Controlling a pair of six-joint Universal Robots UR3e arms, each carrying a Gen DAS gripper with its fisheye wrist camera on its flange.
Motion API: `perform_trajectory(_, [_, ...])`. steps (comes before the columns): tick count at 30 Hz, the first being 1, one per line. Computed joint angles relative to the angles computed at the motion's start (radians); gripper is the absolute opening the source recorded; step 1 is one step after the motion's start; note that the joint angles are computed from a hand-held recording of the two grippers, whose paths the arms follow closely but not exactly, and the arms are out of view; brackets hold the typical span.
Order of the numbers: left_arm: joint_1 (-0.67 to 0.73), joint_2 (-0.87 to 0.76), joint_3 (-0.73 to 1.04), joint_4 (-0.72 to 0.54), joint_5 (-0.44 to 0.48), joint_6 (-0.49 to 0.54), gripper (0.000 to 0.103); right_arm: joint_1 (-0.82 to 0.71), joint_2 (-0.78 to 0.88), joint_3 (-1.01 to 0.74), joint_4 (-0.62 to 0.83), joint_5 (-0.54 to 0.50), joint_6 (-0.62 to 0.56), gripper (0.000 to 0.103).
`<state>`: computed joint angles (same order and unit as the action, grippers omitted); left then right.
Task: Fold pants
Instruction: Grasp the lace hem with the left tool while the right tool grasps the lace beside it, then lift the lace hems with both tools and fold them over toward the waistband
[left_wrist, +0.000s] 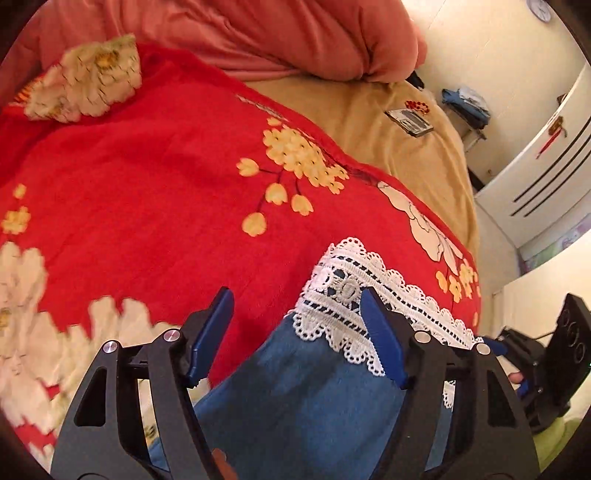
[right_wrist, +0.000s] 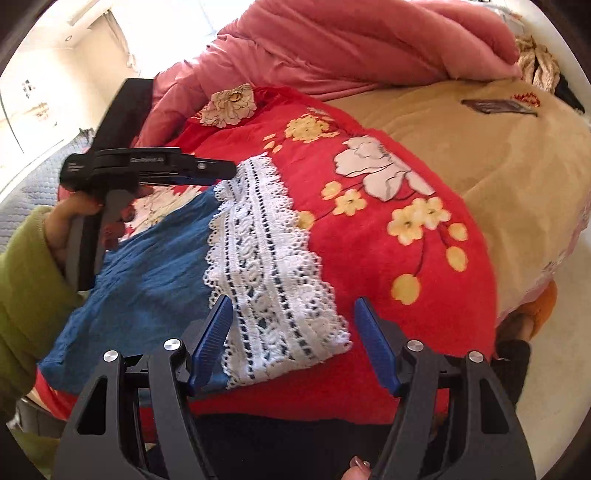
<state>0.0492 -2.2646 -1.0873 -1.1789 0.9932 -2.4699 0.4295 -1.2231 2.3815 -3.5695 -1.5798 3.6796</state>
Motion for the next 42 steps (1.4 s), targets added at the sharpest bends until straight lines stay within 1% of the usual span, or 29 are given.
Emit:
perform_trajectory(1, [-0.001,-0.018,0.024,-0.029,-0.006,0.012,0.063,0.002,0.006,-0.01,0.003,0.008,-0.007,0.05])
perform_trajectory(2, [-0.003,-0.03,0.036,-0.048,-0.009,0.024,0.056,0.014,0.005,-0.023,0.02,-0.008,-0.012,0.048])
perform_trajectory(3, [-0.004,-0.034,0.038,-0.058,-0.016,0.036,0.052,0.018,0.001,-0.025,0.021,-0.014,-0.014,0.043])
perform_trajectory(4, [-0.004,-0.037,0.041,-0.066,-0.021,0.045,0.05,0.006,-0.001,-0.008,-0.015,0.015,-0.015,0.042])
perform_trajectory(6, [-0.004,-0.039,0.05,-0.098,-0.043,0.086,0.037,-0.009,-0.002,0.007,-0.042,0.039,-0.014,0.042])
perform_trajectory(7, [-0.006,-0.04,0.05,-0.101,-0.048,0.102,0.037,-0.01,0.001,0.001,-0.027,0.03,-0.01,0.043])
perform_trajectory(9, [-0.017,-0.038,0.04,-0.08,-0.039,0.123,0.038,-0.023,0.017,0.0,-0.034,0.048,-0.001,0.044])
perform_trajectory(10, [-0.022,-0.037,0.033,-0.072,-0.038,0.137,0.04,-0.029,0.031,0.001,-0.053,0.059,0.005,0.044])
perform_trajectory(11, [-0.025,-0.04,0.033,-0.076,-0.045,0.145,0.045,-0.03,0.039,-0.001,-0.06,0.062,0.004,0.044])
perform_trajectory(12, [-0.03,-0.044,0.033,-0.072,-0.041,0.14,0.046,-0.032,0.042,-0.002,-0.065,0.067,0.001,0.044])
perform_trajectory(13, [-0.032,-0.045,0.032,-0.067,-0.036,0.138,0.046,-0.033,0.039,0.001,-0.071,0.073,0.0,0.038])
perform_trajectory(14, [-0.035,-0.04,0.022,-0.055,-0.033,0.135,0.043,-0.034,0.039,0.003,-0.082,0.081,-0.003,0.031])
perform_trajectory(15, [-0.037,-0.036,0.024,-0.066,-0.033,0.144,0.029,-0.037,0.043,0.008,-0.11,0.096,-0.008,0.024])
perform_trajectory(16, [-0.041,-0.028,0.015,-0.058,-0.03,0.146,0.027,-0.036,0.05,0.011,-0.145,0.109,-0.006,0.024])
perform_trajectory(17, [-0.044,0.0,-0.028,-0.015,-0.024,0.145,0.025,-0.028,0.05,0.008,-0.155,0.103,-0.005,0.024])
perform_trajectory(18, [-0.046,0.013,-0.046,-0.001,-0.02,0.147,0.019,-0.014,0.046,-0.002,-0.152,0.09,-0.008,0.024])
perform_trajectory(19, [-0.045,0.019,-0.046,-0.011,-0.019,0.155,0.017,-0.01,0.041,-0.008,-0.145,0.086,-0.01,0.024])
perform_trajectory(20, [-0.04,0.027,-0.053,-0.01,-0.021,0.156,0.016,-0.001,0.032,-0.016,-0.128,0.074,-0.009,0.024])
perform_trajectory(23, [-0.006,0.059,-0.074,-0.029,-0.074,0.179,0.015,0.033,-0.001,-0.042,-0.085,0.03,-0.008,0.024])
perform_trajectory(27, [0.063,0.125,-0.111,-0.106,-0.172,0.264,0.015,0.107,-0.065,-0.086,-0.006,-0.043,-0.021,0.024])
perform_trajectory(29, [0.103,0.157,-0.122,-0.163,-0.213,0.318,0.015,0.138,-0.075,-0.127,0.032,-0.07,-0.029,0.024])
perform_trajectory(32, [0.18,0.21,-0.127,-0.298,-0.27,0.434,0.015,0.199,-0.082,-0.203,0.092,-0.113,-0.048,0.024])
perform_trajectory(37, [0.288,0.302,-0.174,-0.434,-0.285,0.585,0.015,0.306,-0.043,-0.375,0.198,-0.161,-0.092,0.024])
perform_trajectory(40, [0.357,0.349,-0.205,-0.497,-0.269,0.657,0.015,0.362,0.018,-0.504,0.263,-0.163,-0.129,0.024])
perform_trajectory(42, [0.405,0.373,-0.225,-0.527,-0.252,0.702,0.015,0.378,0.059,-0.571,0.289,-0.142,-0.136,0.024])
